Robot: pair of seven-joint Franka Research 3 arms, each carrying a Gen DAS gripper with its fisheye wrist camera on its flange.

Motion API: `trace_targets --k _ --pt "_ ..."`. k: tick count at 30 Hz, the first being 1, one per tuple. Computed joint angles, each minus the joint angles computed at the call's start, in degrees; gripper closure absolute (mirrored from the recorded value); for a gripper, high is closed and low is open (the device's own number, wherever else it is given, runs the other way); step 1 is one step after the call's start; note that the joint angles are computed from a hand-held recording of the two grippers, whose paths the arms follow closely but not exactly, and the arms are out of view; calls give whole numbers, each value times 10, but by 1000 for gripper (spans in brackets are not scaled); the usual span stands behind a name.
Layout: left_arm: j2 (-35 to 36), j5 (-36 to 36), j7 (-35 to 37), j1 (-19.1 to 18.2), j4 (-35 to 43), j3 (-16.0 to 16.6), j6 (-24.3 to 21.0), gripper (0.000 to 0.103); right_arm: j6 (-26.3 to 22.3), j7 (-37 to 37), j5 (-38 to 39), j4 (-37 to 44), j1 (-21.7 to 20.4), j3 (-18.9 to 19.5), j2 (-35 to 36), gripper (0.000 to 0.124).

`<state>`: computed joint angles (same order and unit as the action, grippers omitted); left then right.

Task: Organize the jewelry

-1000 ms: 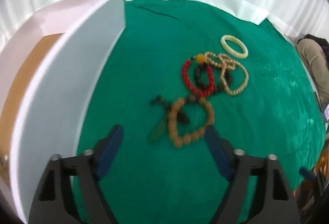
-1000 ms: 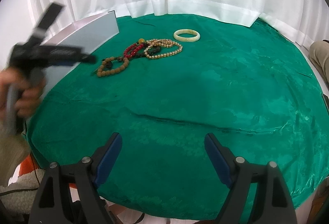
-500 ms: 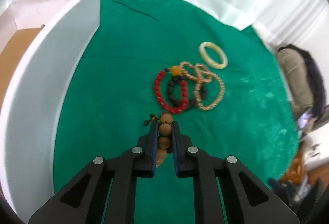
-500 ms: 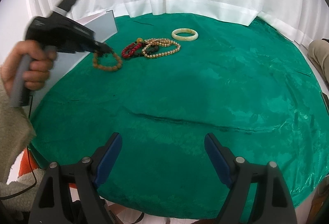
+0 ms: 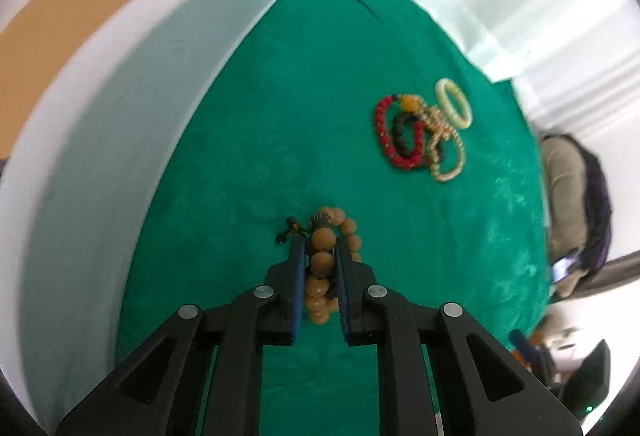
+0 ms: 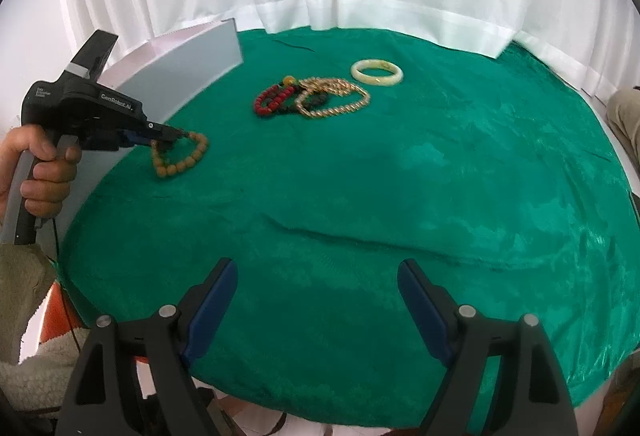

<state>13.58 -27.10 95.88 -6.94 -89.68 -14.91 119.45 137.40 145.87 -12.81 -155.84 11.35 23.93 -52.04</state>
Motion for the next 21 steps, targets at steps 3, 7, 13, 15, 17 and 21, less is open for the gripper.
trace_targets --k 3,7,13,15,17,21 --pt "-9 3 -15 -2 -5 1 3 60 75 -24 6 3 1 -28 27 40" --pt "-36 -6 -18 1 -19 5 8 53 190 -92 36 22 7 -69 109 40" --pt "-93 1 1 -3 -50 19 43 45 285 -256 102 122 59 -131 293 80" --pt "-113 -4 9 -4 -65 26 58 44 284 -298 107 165 58 -130 345 89" --pt "-125 -12 16 -4 -75 34 64 44 282 -346 126 195 71 -140 381 90" --pt "-140 -29 28 -4 -92 46 67 44 262 -419 150 244 86 -149 435 90"
